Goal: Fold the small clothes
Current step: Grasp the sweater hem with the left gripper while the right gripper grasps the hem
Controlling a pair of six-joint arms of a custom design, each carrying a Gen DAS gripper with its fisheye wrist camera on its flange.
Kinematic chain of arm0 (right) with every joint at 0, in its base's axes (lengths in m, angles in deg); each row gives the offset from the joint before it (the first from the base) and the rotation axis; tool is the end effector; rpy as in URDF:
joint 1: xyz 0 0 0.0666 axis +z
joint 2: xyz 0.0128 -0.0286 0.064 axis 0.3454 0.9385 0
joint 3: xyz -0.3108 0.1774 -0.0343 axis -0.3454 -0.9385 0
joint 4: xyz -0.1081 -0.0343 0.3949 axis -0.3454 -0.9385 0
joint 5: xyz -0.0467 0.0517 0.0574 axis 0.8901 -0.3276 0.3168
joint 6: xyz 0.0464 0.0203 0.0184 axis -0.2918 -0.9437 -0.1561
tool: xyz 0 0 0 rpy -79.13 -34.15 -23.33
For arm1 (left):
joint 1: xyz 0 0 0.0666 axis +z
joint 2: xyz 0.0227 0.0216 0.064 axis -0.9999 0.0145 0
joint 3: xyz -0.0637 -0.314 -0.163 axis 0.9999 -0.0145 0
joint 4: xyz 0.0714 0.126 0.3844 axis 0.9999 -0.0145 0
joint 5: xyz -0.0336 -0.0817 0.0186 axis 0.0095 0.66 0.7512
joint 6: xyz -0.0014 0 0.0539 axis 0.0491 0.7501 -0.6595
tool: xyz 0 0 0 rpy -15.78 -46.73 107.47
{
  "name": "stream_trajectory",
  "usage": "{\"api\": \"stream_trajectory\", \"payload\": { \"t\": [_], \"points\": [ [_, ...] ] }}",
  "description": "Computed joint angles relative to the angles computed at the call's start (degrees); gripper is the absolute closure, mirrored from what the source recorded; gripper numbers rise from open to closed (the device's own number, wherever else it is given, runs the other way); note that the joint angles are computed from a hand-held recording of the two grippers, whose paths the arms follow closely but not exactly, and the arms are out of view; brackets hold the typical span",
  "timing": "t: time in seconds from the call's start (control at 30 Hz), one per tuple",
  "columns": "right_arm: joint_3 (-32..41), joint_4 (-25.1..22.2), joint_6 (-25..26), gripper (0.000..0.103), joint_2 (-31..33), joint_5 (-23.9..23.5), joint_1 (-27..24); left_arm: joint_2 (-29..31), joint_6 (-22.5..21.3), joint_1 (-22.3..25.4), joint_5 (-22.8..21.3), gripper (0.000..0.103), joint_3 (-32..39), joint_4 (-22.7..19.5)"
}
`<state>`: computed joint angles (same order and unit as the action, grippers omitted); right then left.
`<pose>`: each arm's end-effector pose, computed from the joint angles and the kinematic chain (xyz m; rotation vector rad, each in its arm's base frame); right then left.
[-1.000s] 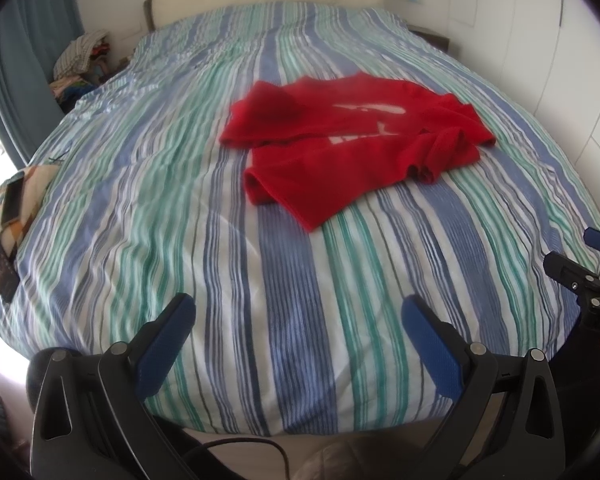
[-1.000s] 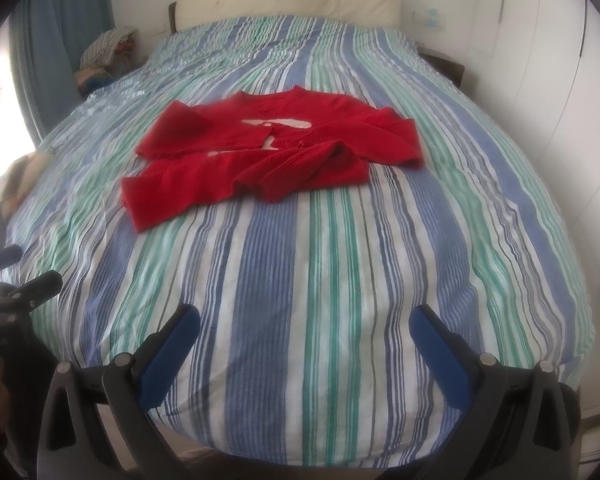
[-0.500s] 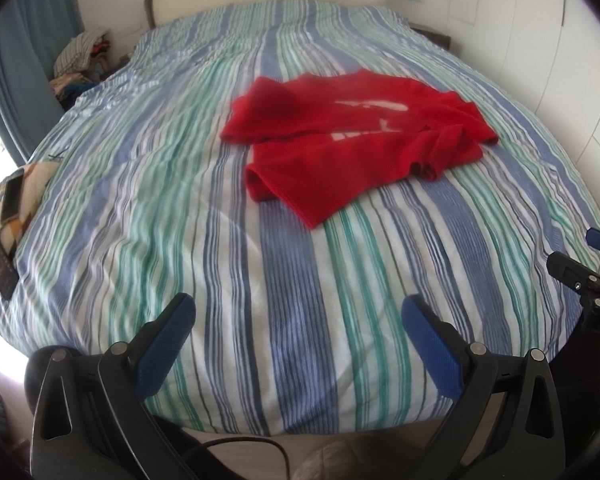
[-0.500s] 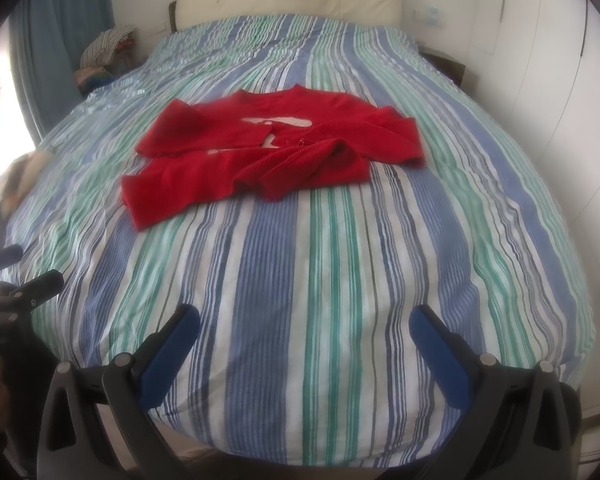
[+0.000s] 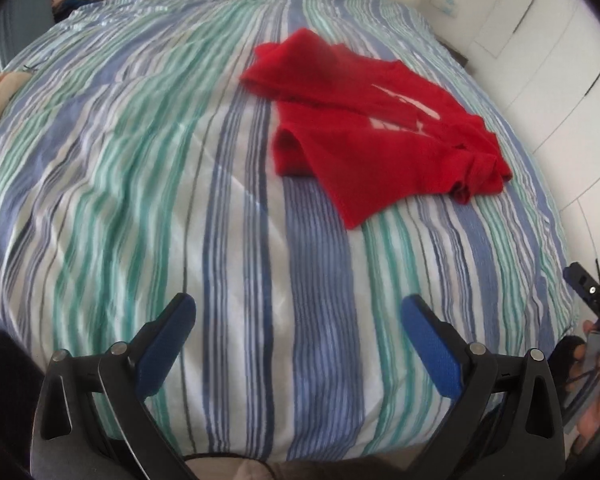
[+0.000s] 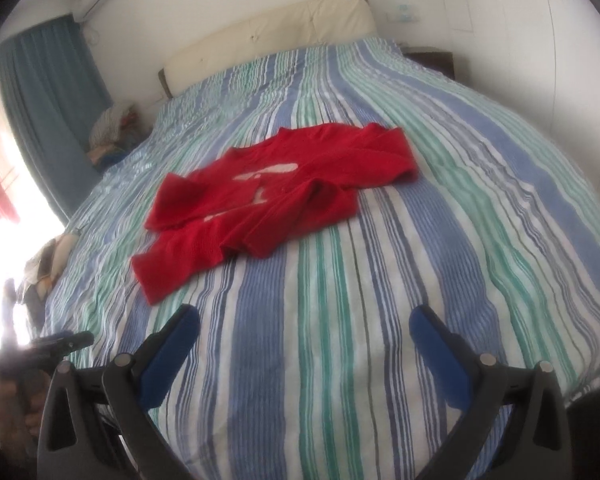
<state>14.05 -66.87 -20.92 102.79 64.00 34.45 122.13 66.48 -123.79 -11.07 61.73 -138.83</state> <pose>0.5141 0.1405 0.5013 -0.3305 2.3856 0.5020 0.4172 -0.2786 0.4687 -0.5176 2.5531 -0.2622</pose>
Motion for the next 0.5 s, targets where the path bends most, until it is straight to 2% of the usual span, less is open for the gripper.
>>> {"api": "stream_trajectory", "payload": {
  "t": [0.07,0.13,0.23,0.3,0.4,0.43,0.47,0.5],
  "points": [
    [2.81,-0.99,3.15,0.000,4.21,-3.98,0.29,1.80,-2.28,1.22,3.46,0.002,0.25,4.72],
    [5.80,0.19,3.49,0.000,8.61,-8.38,0.61,5.17,-4.21,1.99,3.10,0.002,2.73,6.13],
    [13.09,1.57,-4.26,0.000,16.64,-14.84,0.25,8.49,-4.17,2.87,0.01,0.002,6.03,6.21],
    [20.41,-0.37,-9.41,0.000,22.73,-16.77,0.39,9.31,-3.25,3.99,0.18,0.003,6.58,7.13],
    [31.23,-3.33,-16.76,0.015,30.97,-21.04,0.86,10.28,-1.59,4.94,1.05,0.011,6.97,8.02],
    [35.21,-5.37,-18.71,0.020,33.67,-20.93,1.19,11.04,-1.31,5.24,1.51,0.029,7.54,7.40],
    [39.40,-8.20,-19.86,0.028,36.41,-19.79,1.51,11.97,-1.02,5.62,2.71,0.063,8.40,6.22],
    [42.71,-10.49,-20.76,0.036,38.50,-18.65,1.69,12.51,-0.59,6.17,4.80,0.085,8.75,5.40]
  ]
}}
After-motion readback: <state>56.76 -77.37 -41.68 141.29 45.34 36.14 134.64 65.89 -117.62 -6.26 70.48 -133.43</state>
